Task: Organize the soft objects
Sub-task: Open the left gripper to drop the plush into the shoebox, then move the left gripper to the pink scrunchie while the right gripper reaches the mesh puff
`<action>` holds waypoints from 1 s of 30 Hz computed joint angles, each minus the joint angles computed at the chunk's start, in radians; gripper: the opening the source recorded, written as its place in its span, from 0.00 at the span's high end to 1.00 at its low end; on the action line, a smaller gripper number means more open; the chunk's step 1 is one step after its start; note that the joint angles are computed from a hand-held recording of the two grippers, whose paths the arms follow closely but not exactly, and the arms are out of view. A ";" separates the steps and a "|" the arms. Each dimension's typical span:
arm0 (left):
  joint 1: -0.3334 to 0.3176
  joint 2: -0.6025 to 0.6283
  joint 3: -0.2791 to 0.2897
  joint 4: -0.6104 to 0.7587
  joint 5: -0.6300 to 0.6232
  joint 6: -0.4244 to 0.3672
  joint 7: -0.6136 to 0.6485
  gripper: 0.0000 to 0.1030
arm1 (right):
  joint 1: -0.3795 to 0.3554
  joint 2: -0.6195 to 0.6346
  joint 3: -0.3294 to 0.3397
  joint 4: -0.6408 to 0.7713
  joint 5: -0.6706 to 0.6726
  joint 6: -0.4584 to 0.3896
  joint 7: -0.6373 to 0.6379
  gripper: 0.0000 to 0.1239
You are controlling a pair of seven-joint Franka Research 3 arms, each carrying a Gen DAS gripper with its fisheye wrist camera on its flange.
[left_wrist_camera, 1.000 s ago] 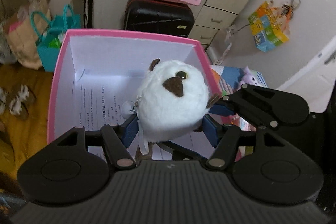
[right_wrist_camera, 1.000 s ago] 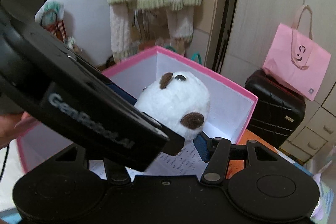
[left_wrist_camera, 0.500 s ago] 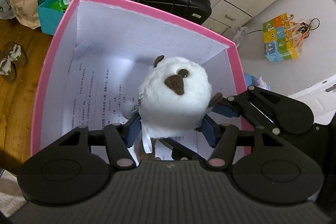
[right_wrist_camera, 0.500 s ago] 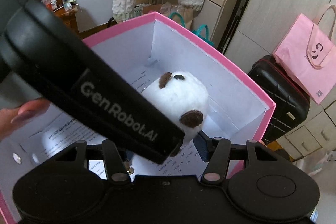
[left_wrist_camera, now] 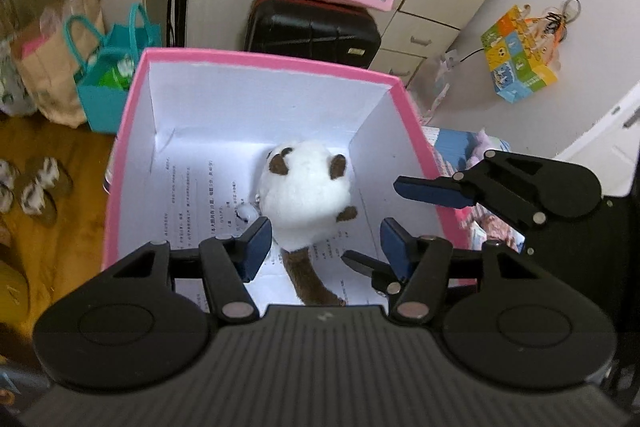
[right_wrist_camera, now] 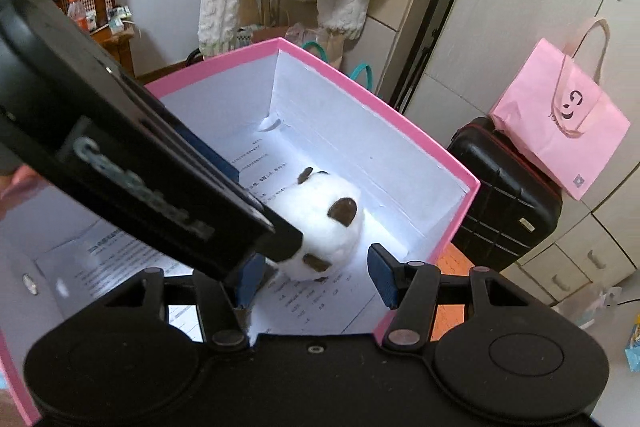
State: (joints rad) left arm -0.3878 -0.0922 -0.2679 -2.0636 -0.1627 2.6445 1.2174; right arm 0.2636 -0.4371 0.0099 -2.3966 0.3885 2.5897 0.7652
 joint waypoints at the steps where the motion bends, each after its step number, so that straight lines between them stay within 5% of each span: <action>1: 0.000 -0.016 -0.002 -0.010 0.011 0.003 -0.005 0.43 | 0.002 -0.011 -0.005 -0.006 0.006 -0.002 -0.003 0.50; 30: -0.115 -0.365 -0.072 -0.149 0.269 -0.124 -0.148 0.34 | -0.009 -0.503 -0.062 -0.225 0.036 -0.147 -0.068 0.49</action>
State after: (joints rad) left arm -0.5032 -0.4575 -0.3395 -2.2127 0.1064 2.5207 1.0694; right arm 0.2550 -0.9404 -0.0520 -2.6211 0.4241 2.4428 0.6974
